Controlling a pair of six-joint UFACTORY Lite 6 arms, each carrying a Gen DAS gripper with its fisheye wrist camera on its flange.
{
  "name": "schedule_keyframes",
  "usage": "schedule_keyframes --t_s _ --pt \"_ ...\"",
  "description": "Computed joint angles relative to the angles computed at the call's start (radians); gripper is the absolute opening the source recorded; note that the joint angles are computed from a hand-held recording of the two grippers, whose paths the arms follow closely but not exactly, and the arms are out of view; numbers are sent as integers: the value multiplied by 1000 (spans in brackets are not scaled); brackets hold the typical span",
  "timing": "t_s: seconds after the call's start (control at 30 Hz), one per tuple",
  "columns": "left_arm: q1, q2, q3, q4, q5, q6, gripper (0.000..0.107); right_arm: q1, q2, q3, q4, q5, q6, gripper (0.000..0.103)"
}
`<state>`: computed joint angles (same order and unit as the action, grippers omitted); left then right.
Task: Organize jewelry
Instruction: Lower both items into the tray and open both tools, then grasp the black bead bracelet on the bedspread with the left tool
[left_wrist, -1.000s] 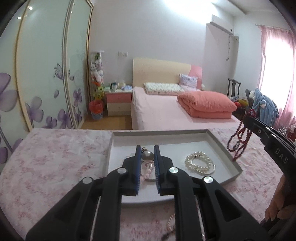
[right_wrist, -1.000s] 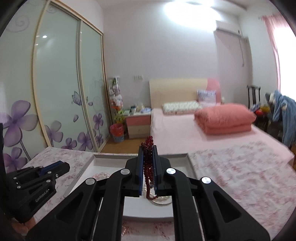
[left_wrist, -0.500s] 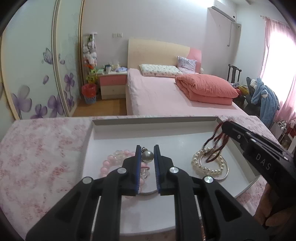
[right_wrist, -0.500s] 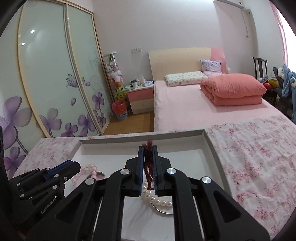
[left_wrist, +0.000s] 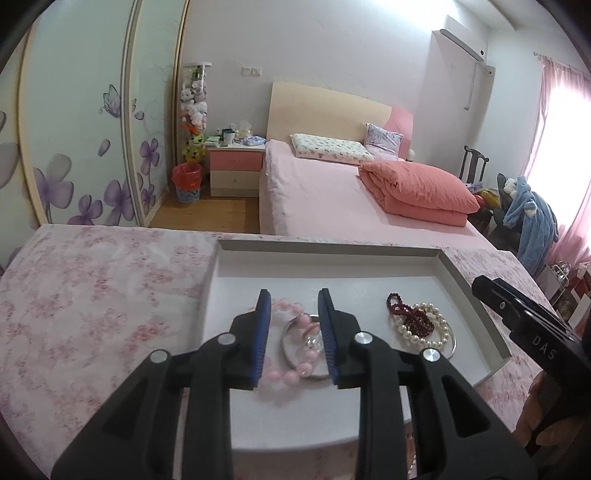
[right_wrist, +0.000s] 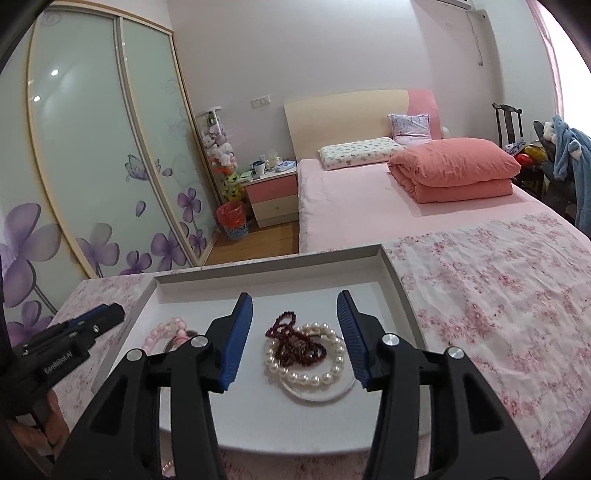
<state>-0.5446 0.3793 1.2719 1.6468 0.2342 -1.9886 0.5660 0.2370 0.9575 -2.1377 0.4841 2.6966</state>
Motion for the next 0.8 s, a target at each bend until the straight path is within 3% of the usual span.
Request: schedule_keyframes --t_s 0.17,0.5,0.73,0.8 --pt "-18 -133 -142 43 14 -54 27 39 -61 -58 54 19 -38 49" --pt "-123 -356 -408 -39 13 -5 30 157 -212 -203 208 52 -156 49" --pt "-228 -386 -538 -23 -42 -31 30 259 -300 -337 313 61 -201 49" --pt "-267 -351 -530 -78 -30 36 30 277 -323 -372 327 64 -189 49"
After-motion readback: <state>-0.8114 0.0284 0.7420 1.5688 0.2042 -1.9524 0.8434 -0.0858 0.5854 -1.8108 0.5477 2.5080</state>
